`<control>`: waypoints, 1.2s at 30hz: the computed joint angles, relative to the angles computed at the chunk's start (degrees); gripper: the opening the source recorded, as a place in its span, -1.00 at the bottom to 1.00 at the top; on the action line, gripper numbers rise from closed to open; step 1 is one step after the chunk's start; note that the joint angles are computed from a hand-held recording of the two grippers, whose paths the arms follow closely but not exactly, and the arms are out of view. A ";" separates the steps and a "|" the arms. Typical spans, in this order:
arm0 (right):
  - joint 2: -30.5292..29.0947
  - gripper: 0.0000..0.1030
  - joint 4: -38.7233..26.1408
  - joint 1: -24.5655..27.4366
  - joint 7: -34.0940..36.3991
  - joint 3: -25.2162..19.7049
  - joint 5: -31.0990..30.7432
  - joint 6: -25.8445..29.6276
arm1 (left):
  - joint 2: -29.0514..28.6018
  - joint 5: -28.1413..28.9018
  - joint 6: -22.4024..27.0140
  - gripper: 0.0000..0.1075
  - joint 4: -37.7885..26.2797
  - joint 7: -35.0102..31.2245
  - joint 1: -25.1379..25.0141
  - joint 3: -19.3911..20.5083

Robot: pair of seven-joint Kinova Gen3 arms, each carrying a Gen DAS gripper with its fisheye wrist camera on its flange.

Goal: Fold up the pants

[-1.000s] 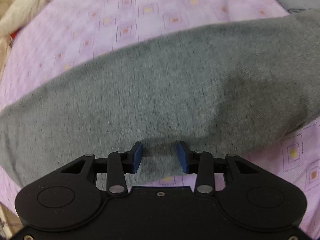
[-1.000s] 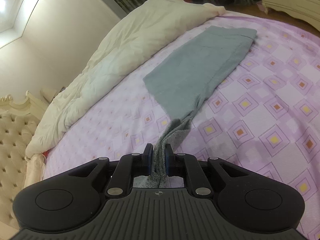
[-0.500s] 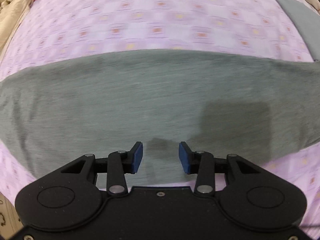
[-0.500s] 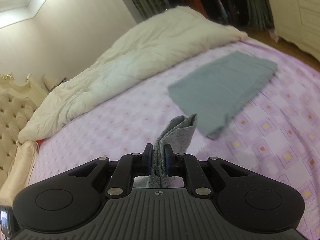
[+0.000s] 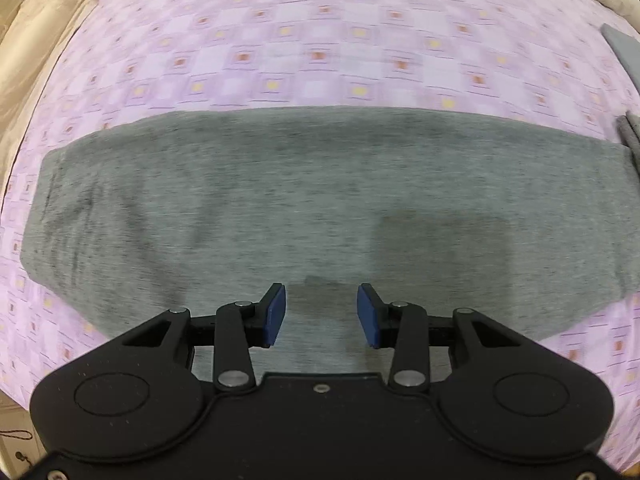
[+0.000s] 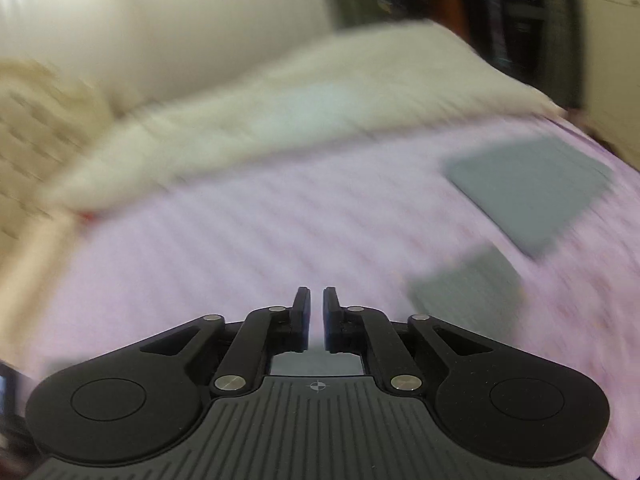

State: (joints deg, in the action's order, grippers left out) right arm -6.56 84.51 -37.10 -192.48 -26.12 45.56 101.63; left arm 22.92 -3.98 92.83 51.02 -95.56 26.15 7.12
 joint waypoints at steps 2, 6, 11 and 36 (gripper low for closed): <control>3.12 -0.34 0.23 0.13 1.54 1.11 -4.18 3.82 | 0.09 0.15 0.40 -0.10 -0.14 -0.93 -0.81 -0.11; 5.49 -0.22 3.45 6.19 9.76 -0.08 -8.30 4.57 | 0.57 -0.34 1.24 -0.10 0.50 -0.90 -0.56 -0.31; 6.51 0.07 7.74 8.29 21.25 6.24 -5.71 -2.22 | 0.88 -0.66 2.83 -0.10 1.52 4.64 1.76 -0.42; -22.06 -0.68 22.44 14.74 3.91 4.26 -5.07 -11.12 | 19.93 0.73 12.97 -0.10 -31.74 4.82 18.20 -0.19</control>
State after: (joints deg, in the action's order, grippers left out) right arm -28.62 106.95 -22.36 -188.57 -21.86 40.48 90.51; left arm 42.85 -3.25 105.80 19.28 -90.74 44.35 6.93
